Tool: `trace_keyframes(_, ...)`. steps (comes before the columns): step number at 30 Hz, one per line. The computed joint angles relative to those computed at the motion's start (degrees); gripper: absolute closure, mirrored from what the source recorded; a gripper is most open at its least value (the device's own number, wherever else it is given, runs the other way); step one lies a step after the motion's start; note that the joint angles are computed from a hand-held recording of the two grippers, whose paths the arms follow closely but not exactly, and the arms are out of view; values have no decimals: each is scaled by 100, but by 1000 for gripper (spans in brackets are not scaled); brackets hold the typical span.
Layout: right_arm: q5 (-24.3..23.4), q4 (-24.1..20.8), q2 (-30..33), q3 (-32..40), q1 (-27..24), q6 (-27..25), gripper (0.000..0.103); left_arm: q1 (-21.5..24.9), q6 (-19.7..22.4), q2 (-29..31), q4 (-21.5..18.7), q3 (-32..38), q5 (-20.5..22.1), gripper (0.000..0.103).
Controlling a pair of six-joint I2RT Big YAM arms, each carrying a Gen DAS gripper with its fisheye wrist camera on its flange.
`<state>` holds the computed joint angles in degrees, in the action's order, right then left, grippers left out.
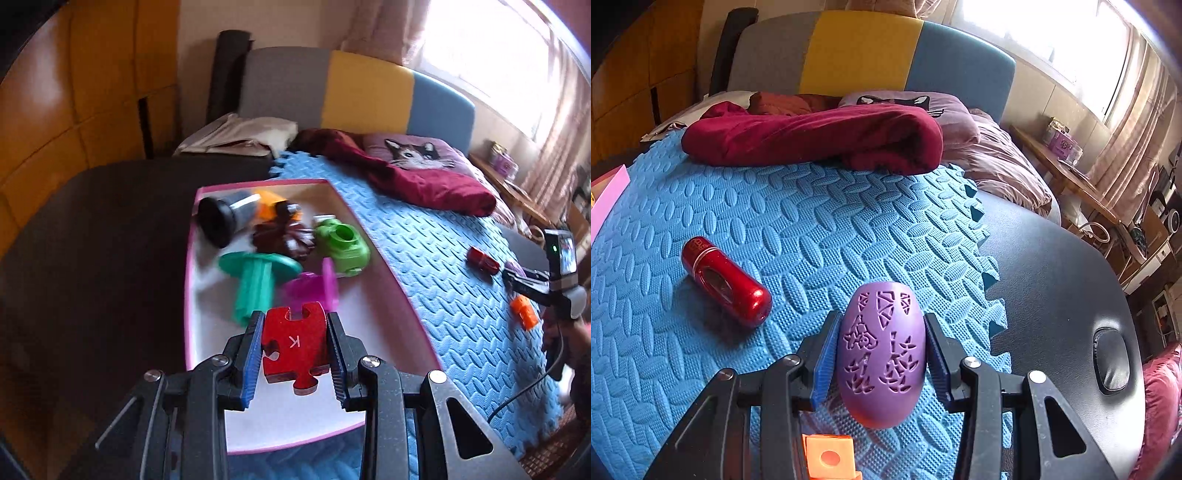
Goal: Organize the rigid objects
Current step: 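Carry the red puzzle piece into the tray and open the left gripper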
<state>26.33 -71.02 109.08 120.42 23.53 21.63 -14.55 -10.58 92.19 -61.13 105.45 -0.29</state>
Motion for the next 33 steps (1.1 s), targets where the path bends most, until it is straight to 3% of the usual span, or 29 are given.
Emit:
trace_keyframes(6,12,1,-1,-3,3,-11,59,275,-231,-114,-119,-257,419,70)
trace_keyframes(16,39,-19,9,16,7,-31,59,265,-311,73,-279,-177,1130,70)
trace_keyframes(22,65,-32,15,23,15,-43,59,264,-319,397,-389,200,941,70)
trace_keyframes(28,63,-34,17,27,11,-49,59,187,-134,725,-522,456,372,70)
trace_keyframes(30,64,-36,19,30,12,-48,59,232,-292,749,-507,448,371,69)
trace_keyframes(33,79,-40,26,37,20,-67,59,218,-173,686,-460,369,169,68)
